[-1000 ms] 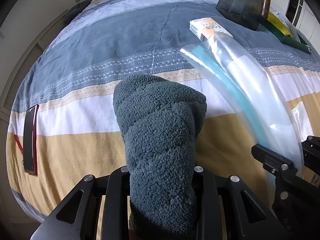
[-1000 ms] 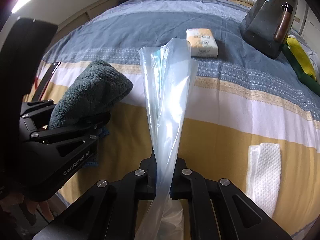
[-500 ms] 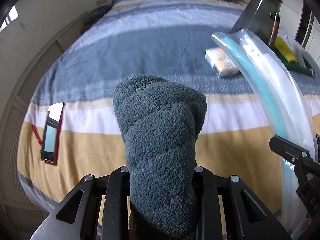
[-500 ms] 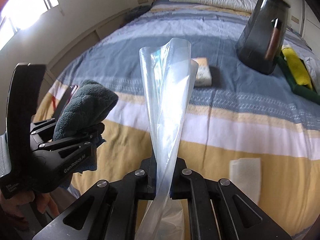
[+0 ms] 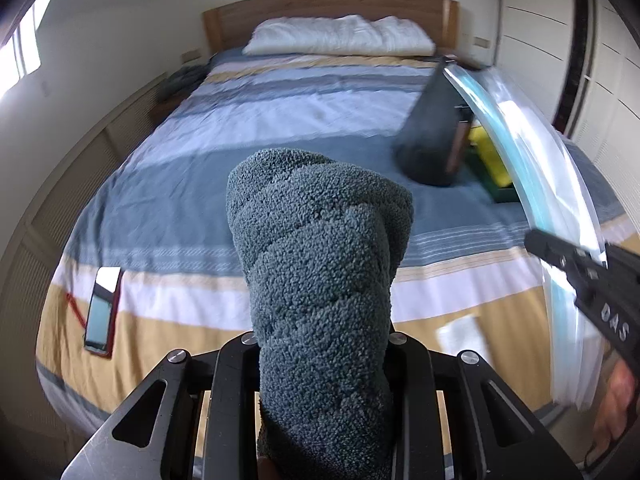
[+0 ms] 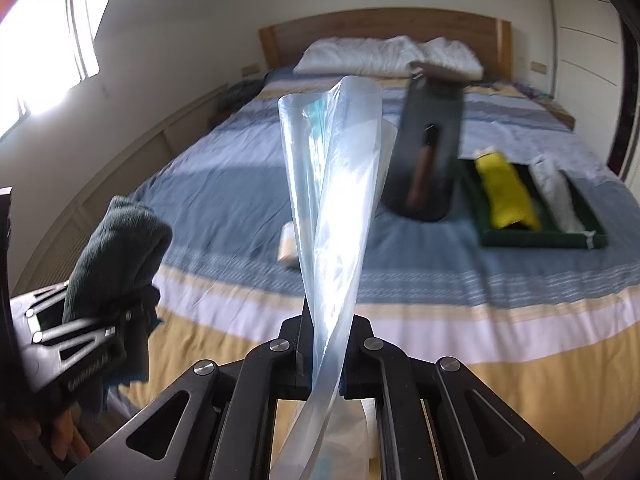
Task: Organize soft objects
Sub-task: 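Lift and carry the grey fleece and clear bags over the green tray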
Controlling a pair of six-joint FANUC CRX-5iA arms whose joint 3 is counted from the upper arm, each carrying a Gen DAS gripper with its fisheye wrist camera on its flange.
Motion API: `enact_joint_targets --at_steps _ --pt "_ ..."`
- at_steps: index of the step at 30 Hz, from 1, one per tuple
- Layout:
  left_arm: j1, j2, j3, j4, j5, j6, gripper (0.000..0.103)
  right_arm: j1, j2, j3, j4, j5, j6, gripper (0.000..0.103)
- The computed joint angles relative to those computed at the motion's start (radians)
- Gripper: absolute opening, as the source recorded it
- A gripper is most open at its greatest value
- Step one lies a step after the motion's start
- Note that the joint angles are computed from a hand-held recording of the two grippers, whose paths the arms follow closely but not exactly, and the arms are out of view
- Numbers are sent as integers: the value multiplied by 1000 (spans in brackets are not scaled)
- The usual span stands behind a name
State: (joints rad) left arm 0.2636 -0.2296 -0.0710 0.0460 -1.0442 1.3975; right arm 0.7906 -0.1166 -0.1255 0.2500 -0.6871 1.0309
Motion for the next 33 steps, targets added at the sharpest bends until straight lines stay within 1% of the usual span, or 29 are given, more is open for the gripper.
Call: enact_joint_targets --at_steps 5,10,16,21,27,33 --pt "-89 30 48 -10 -10 24 22 -70 -73 -33 -8 -10 22 6" --pt "-173 86 105 -5 -16 41 22 -130 -116 -46 -17 -28 53 6" --pt "-284 181 214 -32 -48 87 22 -255 -134 -34 -98 -44 159 6" --pt "-360 265 304 -47 -76 122 22 -362 -124 -14 -148 -67 224 6" --pt "-440 391 441 -70 -133 150 22 -467 -80 46 -214 -95 303 6" --pt "-483 497 554 -69 -173 165 22 -542 3 129 -260 -103 362 6"
